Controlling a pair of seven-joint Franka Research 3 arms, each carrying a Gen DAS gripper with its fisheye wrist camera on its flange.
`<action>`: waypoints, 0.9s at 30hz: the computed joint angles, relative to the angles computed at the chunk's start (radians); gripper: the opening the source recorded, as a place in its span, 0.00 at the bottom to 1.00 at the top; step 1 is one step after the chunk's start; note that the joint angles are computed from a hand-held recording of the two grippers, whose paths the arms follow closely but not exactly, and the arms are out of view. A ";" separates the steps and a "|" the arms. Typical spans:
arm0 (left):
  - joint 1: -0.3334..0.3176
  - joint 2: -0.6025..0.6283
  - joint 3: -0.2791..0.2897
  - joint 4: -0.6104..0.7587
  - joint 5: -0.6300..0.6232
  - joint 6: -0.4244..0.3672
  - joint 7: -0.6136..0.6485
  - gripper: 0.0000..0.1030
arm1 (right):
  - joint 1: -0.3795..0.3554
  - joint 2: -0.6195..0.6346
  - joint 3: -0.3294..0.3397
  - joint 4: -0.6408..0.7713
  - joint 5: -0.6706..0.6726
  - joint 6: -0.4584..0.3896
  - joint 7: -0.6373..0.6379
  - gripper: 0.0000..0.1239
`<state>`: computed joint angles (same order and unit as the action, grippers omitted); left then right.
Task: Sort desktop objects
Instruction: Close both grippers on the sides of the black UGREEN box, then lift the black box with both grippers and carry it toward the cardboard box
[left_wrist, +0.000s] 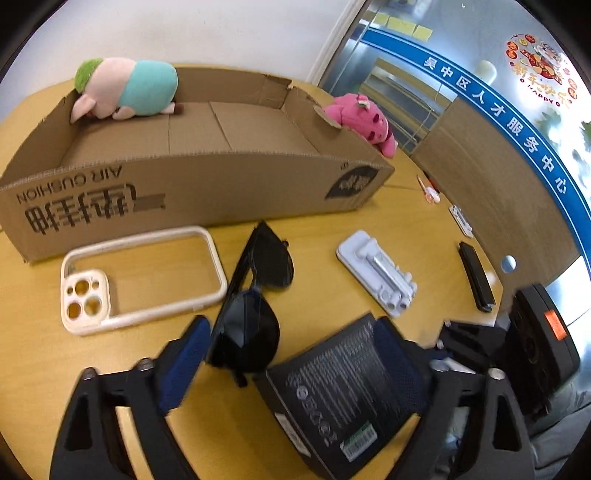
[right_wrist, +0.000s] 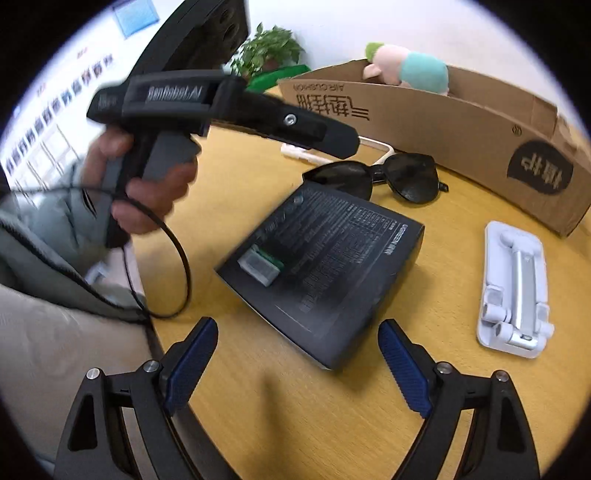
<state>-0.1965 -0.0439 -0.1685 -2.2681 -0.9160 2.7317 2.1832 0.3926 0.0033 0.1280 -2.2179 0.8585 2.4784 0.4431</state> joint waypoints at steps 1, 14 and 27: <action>0.003 -0.003 0.002 -0.003 0.014 -0.018 -0.012 0.74 | -0.001 0.009 -0.001 0.004 -0.004 0.006 0.025 0.72; 0.020 -0.014 0.007 -0.032 0.016 -0.221 -0.032 0.71 | 0.031 0.032 0.026 -0.012 -0.029 0.136 0.071 0.69; 0.012 -0.034 0.038 -0.036 0.013 -0.225 -0.038 0.45 | 0.036 0.043 0.030 -0.015 -0.087 0.210 0.178 0.64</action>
<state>-0.1842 -0.0775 -0.1309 -2.3040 -0.9034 2.5063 2.1457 0.4290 0.0461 0.1584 -2.2332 0.7712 2.6881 0.6212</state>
